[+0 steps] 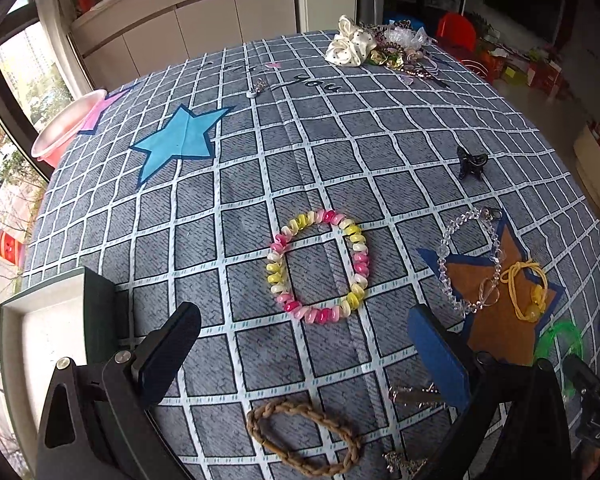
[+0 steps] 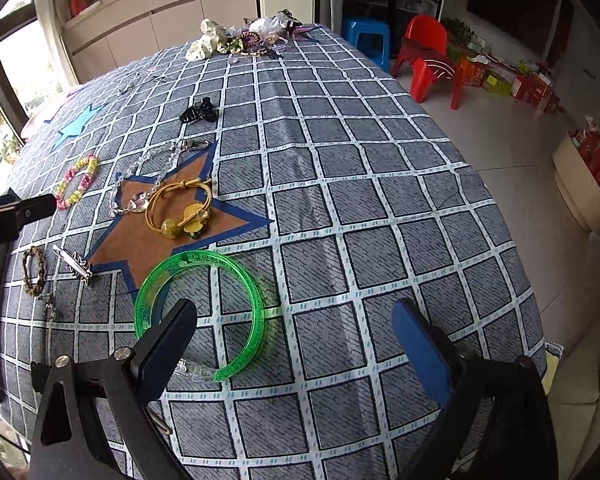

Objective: Organize jewelry
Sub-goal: 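Grasp the pink-yellow beaded bracelet with the left tool while the right tool grasps the green glow bracelet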

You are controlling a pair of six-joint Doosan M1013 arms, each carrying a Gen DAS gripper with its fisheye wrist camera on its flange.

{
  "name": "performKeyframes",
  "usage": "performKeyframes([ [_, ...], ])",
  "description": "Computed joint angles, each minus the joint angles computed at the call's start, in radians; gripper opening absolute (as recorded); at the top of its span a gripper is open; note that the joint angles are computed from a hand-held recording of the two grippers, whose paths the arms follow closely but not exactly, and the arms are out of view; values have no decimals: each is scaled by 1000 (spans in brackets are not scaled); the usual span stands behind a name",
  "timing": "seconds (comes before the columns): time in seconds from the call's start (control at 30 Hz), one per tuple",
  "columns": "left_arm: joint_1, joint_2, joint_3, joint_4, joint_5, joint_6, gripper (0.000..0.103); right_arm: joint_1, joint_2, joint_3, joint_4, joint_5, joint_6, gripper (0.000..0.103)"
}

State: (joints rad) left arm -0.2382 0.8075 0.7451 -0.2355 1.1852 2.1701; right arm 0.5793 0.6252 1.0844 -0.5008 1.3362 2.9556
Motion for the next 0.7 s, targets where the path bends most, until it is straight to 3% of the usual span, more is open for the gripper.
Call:
performKeyframes([
  [0.23,-11,79,-119,2,117,-37,103,-6,8,-7,16,-15,-53,82],
  [0.37,-13,68,-95,-4,80,-16,103,-8,9,-11,21,-23,-73,77],
  [0.47,-12,55,-77,-33,54,16,80,-8,12,-18,24,-25,-88,67],
  [0.53,-14,53,-78,-50,55,38,51,-8,14,-25,26,-24,-93,57],
  [0.6,-13,53,-80,-61,61,53,35,-7,18,-32,28,-23,-98,39],
  [0.63,-12,54,-82,-67,66,57,28,-7,17,-31,28,-27,-99,34],
  [0.7,-7,62,-100,-84,94,52,25,-6,16,-29,23,-33,-91,10],
])
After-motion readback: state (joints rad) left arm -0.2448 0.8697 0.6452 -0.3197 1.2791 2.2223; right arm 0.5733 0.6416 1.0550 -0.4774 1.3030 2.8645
